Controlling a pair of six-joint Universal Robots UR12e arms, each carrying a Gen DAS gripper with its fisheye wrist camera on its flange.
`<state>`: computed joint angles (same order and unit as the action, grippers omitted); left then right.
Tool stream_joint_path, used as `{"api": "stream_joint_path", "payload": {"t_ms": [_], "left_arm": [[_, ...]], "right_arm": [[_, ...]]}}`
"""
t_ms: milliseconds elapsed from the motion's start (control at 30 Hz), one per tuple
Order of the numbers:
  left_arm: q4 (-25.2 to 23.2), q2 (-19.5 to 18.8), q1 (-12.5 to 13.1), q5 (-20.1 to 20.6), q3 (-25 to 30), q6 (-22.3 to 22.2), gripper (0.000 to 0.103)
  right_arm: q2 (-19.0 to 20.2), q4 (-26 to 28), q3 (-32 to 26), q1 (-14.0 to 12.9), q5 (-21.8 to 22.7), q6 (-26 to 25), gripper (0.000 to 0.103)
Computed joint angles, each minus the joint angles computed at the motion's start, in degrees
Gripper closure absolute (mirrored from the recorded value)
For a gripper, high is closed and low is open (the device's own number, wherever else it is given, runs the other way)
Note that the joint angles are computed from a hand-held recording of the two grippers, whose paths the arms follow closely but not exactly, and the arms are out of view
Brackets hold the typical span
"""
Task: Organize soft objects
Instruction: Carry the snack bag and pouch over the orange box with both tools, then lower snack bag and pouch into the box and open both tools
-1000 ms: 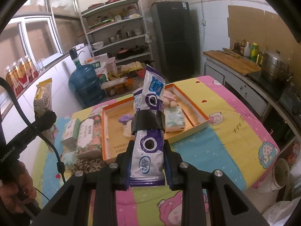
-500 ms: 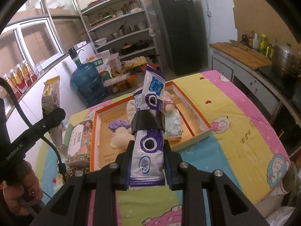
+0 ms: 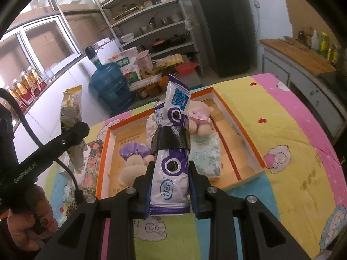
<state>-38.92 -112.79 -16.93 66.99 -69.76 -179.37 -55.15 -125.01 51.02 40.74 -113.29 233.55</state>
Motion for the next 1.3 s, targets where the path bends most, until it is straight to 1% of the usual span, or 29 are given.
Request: {"api": "stream_joint_path", "payload": {"t_ms": [233,467,700,900,1067,1167,1300], "left_arm": [[-2.4,-2.4,-0.6,3.7,2.6,-2.6,0.048],[-4.8,-4.6,-0.9,6.7,5.6,-3.8,0.048],[-7.6,-7.2,-1.0,7.2,8.5,-4.7,0.048],[-11.6,-9.7,-0.6,6.1,11.7,-5.4,0.048],[-14.6,-11.4,-0.5,5.5,13.9,-5.8,0.048],[-17.1,-12.3,-0.6,5.3,15.3,-5.3,0.048],[-18.1,-13.0,-0.7,5.2,16.4,-3.3,0.048]], "right_arm": [[1.2,-2.5,-0.2,-1.8,6.1,-3.1,0.075],[2.3,-3.9,-0.7,-2.9,10.8,-4.7,0.075],[3.0,-3.5,-1.0,-3.8,13.4,-5.7,0.075],[4.6,-1.4,-3.3,-4.2,14.3,-7.6,0.075],[5.5,-0.6,-4.4,-4.5,15.1,-7.9,0.074],[5.7,-0.4,-4.4,-4.7,15.5,-7.7,0.074],[5.8,-0.4,-4.2,-5.0,16.2,-6.2,0.073]]}}
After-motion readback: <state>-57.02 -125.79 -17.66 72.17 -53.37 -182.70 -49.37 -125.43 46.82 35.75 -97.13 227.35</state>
